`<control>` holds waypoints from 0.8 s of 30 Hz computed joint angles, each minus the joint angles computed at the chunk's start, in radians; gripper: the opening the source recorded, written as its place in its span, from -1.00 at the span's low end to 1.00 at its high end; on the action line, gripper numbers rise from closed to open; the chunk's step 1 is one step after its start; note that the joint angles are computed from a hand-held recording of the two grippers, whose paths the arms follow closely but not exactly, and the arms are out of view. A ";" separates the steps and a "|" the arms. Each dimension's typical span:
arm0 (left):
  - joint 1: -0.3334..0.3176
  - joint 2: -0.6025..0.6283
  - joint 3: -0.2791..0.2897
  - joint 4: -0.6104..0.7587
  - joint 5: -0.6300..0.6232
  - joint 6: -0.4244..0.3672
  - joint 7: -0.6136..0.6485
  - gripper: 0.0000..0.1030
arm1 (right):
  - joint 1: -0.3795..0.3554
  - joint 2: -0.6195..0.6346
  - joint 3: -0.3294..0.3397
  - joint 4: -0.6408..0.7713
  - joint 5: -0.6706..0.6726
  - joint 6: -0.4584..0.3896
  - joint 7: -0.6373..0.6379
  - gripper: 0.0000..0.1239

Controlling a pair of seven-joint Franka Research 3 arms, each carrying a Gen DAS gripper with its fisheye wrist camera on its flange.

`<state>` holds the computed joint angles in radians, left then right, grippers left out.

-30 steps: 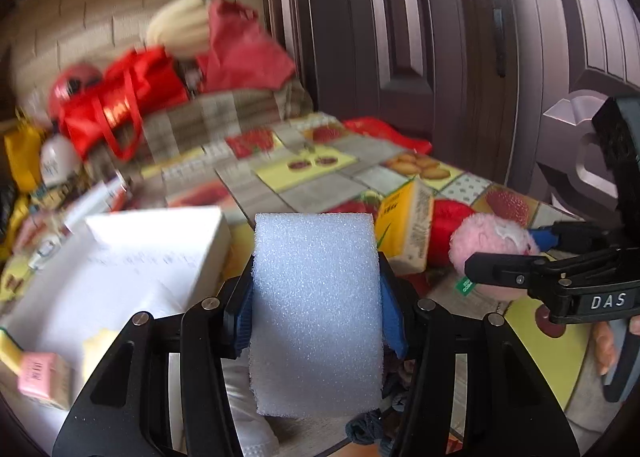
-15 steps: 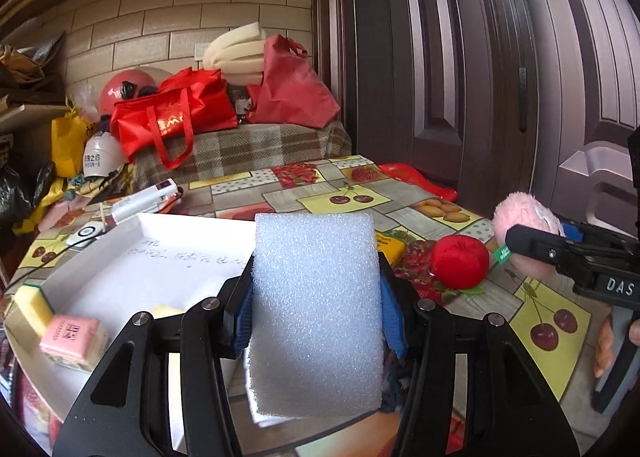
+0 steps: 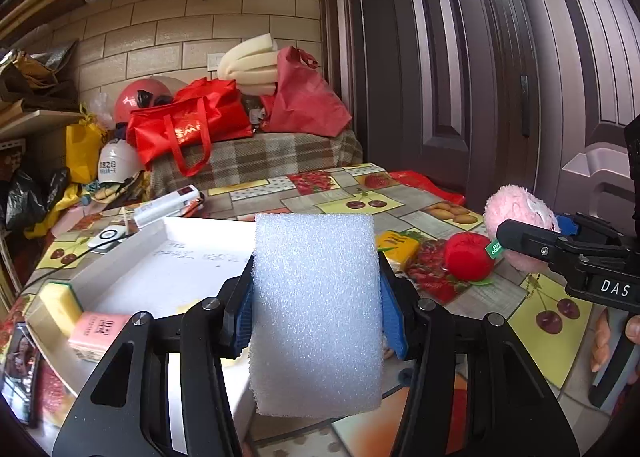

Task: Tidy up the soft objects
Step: 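Lift the white foam block and pink plush toy toward the white tray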

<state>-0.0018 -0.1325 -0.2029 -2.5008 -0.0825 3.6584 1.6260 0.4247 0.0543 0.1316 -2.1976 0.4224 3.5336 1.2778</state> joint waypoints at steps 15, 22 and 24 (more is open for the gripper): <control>0.075 -0.022 0.047 -0.037 0.034 0.019 -0.055 0.01 | 0.032 0.127 0.019 0.154 -0.097 -0.078 0.041 0.04; 0.083 0.019 0.053 0.004 -0.011 0.015 -0.026 0.01 | 0.056 0.204 0.036 0.257 -0.144 -0.108 0.016 0.04; 0.088 0.025 0.050 0.012 -0.045 0.014 -0.005 0.01 | 0.044 0.223 0.059 0.280 -0.163 -0.113 0.023 0.04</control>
<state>0.0867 -0.1074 -0.1524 -2.4889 -0.1278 3.6720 1.6206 0.4689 0.2777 0.1904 -1.9177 0.2592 3.4205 1.3009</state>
